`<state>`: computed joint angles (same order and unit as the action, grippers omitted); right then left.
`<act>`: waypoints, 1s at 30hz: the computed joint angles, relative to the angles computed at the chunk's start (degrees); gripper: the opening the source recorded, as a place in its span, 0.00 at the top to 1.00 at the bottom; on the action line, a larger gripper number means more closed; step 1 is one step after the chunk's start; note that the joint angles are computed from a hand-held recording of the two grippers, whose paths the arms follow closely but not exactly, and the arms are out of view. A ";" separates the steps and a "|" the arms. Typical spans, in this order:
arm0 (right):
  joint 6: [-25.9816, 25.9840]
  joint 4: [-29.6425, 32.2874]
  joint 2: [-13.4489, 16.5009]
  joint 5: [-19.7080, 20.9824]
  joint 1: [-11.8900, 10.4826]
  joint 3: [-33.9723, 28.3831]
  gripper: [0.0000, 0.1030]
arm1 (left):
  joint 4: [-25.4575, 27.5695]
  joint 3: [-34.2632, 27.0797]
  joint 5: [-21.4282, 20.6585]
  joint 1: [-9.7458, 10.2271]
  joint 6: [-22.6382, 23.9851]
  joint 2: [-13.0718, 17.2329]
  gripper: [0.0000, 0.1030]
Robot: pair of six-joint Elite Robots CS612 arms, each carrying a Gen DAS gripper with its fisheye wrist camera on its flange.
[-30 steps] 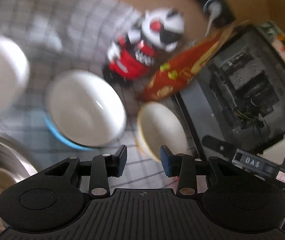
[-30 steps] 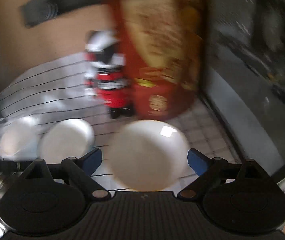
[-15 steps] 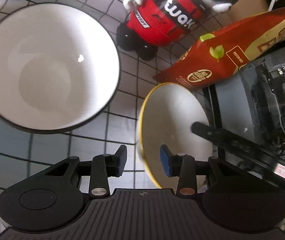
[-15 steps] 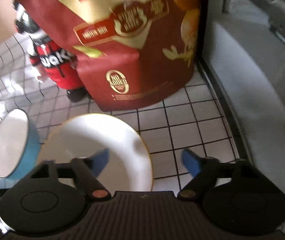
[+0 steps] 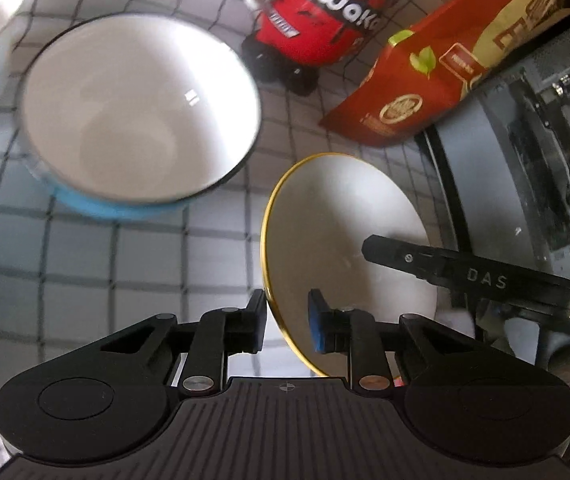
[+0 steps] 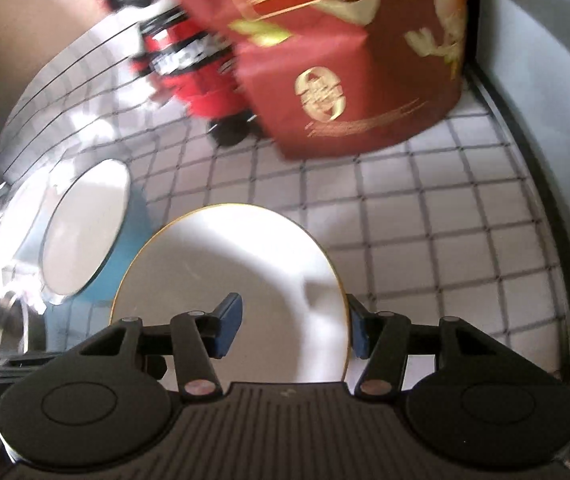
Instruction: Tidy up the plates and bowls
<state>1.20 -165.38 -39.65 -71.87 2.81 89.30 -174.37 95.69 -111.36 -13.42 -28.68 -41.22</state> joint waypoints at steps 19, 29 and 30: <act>-7.69 -0.31 -2.21 8.28 3.44 5.28 0.43 | -3.20 10.72 4.74 3.00 -3.99 -5.81 0.78; -4.79 -0.47 -2.43 10.42 3.31 5.78 0.42 | -1.20 11.71 4.88 2.92 -0.55 -6.95 0.78; -4.51 -0.34 -2.56 10.77 3.26 6.05 0.42 | -0.65 11.73 4.58 3.05 -0.18 -7.07 0.78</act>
